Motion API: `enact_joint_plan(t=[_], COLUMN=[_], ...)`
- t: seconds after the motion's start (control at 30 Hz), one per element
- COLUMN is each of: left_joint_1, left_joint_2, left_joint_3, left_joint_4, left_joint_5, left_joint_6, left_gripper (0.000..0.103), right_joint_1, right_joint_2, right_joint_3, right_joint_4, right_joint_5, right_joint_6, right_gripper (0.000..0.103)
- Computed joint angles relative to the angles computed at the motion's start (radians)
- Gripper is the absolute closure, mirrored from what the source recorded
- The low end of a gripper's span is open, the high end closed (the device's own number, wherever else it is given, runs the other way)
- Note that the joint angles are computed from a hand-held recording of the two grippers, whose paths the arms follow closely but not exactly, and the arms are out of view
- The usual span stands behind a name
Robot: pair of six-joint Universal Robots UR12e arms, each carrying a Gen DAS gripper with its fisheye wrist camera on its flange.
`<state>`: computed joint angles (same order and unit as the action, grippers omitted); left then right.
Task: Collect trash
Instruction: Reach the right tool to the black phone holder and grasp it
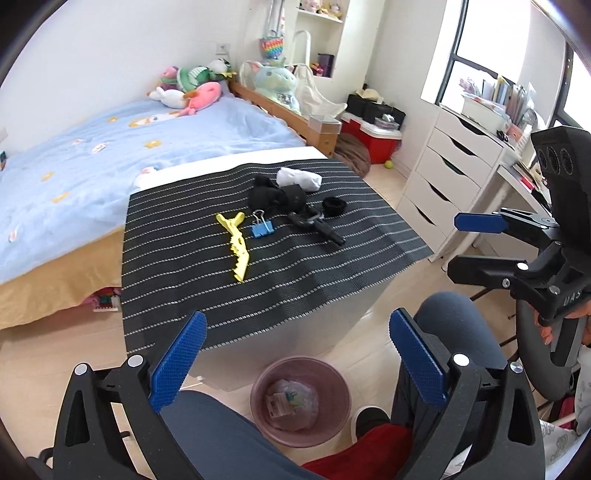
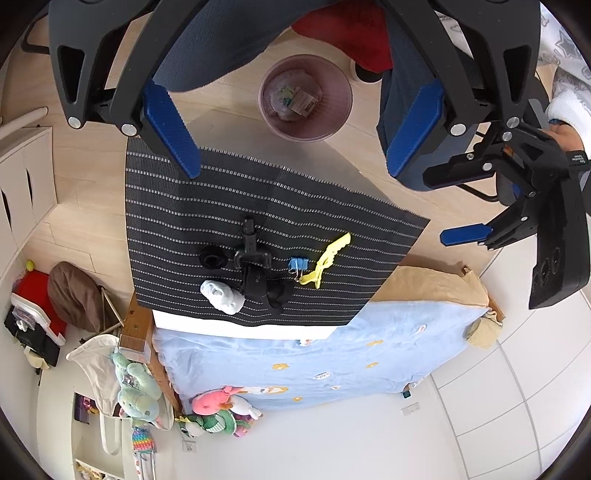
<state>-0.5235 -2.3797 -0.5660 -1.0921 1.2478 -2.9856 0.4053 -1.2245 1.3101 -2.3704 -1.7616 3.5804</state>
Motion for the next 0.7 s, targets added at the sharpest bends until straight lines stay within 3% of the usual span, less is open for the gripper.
enact_joint_plan(t=[0.3, 0.7], left_joint_1=[0.008, 0.019], left_joint_2=[-0.026, -0.038], left_joint_3=[0.038, 0.051], left_joint_4=[0.01, 0.001], left_joint_5=[-0.002, -0.002], left_joint_6=[-0.033, -0.052], left_gripper=[0.008, 0.008], right_joint_1=[-0.031, -0.082], right_joint_2=[0.062, 0.175], right_joint_3=[-0.09, -0.234], right_joint_4=[0.054, 0.237], right_joint_5=[-0.001, 0.06], right_joint_6=[-0.048, -0.091], right_gripper=[0.004, 0.004])
